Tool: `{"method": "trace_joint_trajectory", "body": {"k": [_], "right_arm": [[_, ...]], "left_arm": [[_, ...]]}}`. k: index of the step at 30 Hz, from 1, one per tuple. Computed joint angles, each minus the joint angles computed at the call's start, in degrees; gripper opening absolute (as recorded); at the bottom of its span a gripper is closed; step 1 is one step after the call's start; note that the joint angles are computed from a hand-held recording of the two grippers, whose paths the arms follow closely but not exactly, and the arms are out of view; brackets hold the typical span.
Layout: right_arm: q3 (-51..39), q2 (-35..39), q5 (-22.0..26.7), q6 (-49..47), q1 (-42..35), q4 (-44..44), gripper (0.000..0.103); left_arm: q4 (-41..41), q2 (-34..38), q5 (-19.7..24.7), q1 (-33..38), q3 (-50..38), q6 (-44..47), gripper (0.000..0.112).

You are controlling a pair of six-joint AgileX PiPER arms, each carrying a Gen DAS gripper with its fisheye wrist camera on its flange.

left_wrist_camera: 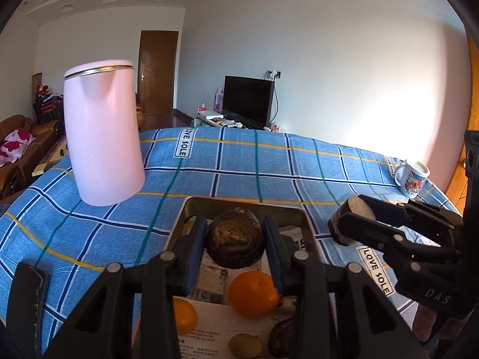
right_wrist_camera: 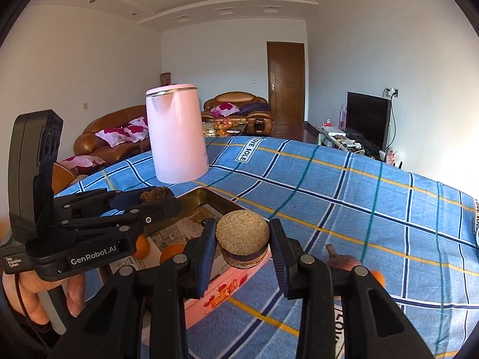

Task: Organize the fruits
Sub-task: 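Lower both items into the tin tray and open both tools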

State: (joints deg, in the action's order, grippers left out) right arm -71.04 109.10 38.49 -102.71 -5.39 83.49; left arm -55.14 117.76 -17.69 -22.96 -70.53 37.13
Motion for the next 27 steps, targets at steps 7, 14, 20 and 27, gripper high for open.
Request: {"method": "trace_joint_trajectory", "body": {"k": [7, 14, 20, 27], "right_arm": [[-4.29, 3.75, -4.47, 6.42, 5.48, -6.45, 0.037], [-8.01, 6.84, -8.12, 15.49, 8.93, -15.96, 0.037], [-9.63, 8.23, -7.22, 20.56, 9.19, -20.89, 0.046], [-1.18, 1.85, -4.64, 3.48, 1.22, -6.08, 0.058]], "left_arm": [[-10.77, 2.65, 5.96, 3.29, -3.73, 11.11, 0.04], [-25.26, 4.25, 7.45, 3.88, -5.92, 26.32, 0.04], [-24.85, 2.9, 5.1, 3.3, -4.35, 25.53, 0.055], [-14.52, 0.49, 2.84, 0.21, -2.09, 14.07, 0.066]]}}
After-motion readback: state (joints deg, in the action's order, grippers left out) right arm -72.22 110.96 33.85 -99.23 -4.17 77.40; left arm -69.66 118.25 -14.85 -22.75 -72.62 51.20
